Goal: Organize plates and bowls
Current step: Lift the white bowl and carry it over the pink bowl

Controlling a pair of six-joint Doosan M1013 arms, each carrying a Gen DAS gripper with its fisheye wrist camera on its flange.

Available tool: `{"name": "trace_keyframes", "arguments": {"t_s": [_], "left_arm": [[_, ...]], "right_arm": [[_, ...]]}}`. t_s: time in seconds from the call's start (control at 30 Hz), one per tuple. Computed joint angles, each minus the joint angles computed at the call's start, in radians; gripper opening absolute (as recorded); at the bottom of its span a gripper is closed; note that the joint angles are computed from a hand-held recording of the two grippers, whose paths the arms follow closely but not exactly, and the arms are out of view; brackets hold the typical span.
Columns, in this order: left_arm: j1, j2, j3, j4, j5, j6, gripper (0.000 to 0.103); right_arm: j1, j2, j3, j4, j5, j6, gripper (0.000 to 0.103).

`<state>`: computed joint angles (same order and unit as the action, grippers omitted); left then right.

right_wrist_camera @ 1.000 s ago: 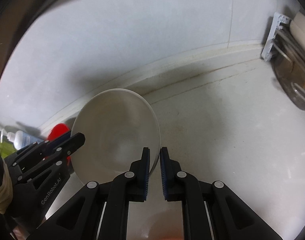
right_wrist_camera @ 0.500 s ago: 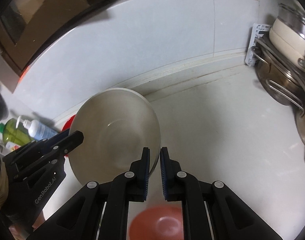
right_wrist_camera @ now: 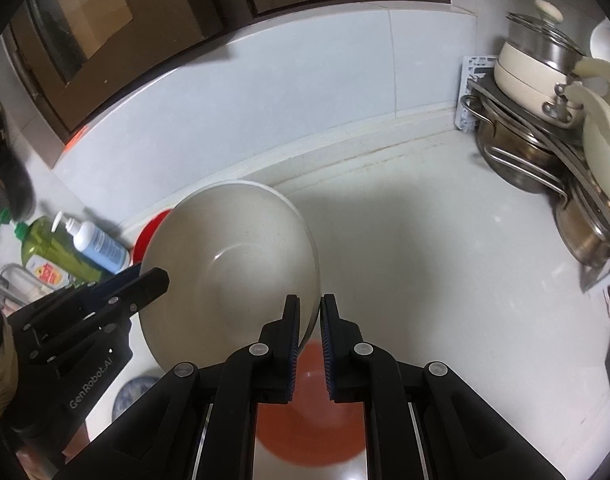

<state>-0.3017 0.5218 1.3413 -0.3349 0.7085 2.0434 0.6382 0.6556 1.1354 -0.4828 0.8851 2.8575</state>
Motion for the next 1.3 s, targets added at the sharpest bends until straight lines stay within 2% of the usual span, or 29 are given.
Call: {"name": "trace_keyframes", "arguments": {"t_s": [0.33, 0.5, 1.3], "left_arm": [[-0.003, -0.033, 0.073, -0.04, 0.02, 0.01, 0.016], [-0.01, -0.039, 0.103, -0.022, 0.007, 0.001, 0.016], [-0.035, 0.005, 0.118, 0.054, 0.042, -0.05, 0.016]], "right_arm": [[0.029, -0.037, 0.074, -0.022, 0.004, 0.06, 0.012], [0.031, -0.046, 0.108, 0.004, -0.016, 0.064, 0.012], [0.001, -0.03, 0.178, 0.166, -0.067, 0.002, 0.012]]}}
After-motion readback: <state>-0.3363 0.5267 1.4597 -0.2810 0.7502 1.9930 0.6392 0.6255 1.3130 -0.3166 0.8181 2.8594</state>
